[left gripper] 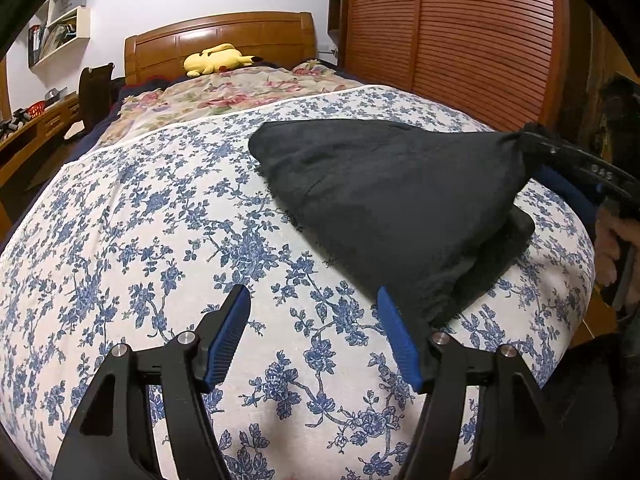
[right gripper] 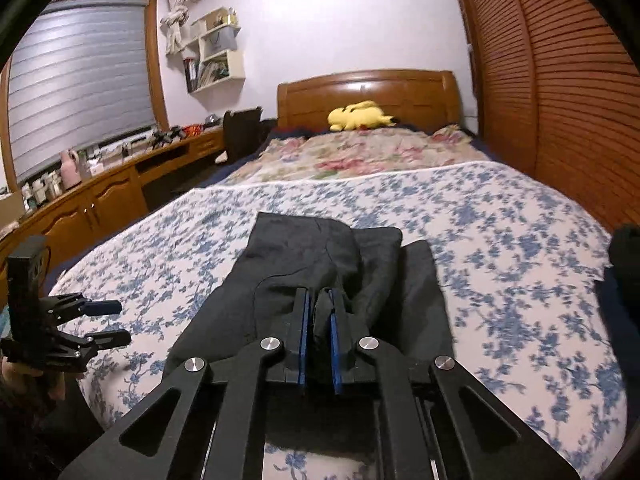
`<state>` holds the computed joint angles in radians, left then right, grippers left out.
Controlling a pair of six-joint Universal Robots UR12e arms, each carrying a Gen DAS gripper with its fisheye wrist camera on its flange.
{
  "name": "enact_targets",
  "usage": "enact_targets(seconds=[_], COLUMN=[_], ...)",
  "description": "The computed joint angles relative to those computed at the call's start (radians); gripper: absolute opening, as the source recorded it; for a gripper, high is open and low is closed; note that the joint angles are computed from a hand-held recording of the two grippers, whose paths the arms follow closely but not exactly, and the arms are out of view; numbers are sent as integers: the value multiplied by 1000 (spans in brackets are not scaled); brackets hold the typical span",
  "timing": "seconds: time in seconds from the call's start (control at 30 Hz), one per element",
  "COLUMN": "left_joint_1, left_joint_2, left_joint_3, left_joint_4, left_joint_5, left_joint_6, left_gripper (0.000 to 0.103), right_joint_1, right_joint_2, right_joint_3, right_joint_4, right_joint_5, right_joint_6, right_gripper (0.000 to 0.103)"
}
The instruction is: Fold large clothes
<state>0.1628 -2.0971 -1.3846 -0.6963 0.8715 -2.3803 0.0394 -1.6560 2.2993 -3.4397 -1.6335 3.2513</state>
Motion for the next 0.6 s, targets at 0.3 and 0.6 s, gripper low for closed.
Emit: enact_targets(seconds=[0.3, 0.6], left_joint_1=[-9, -13], left_joint_2=[10, 9], left_joint_3=[-10, -12], left_joint_4=[-5, -26], left_joint_5=[-24, -28], left_joint_6=[12, 27], left_gripper=[67, 68], right_joint_1=[-62, -54], right_joint_2=[-79, -52], right_joint_3=[76, 45], right_joint_4=[108, 264], right_joint_5=[-130, -160], right_joint_6=[63, 49], right_gripper=[8, 15])
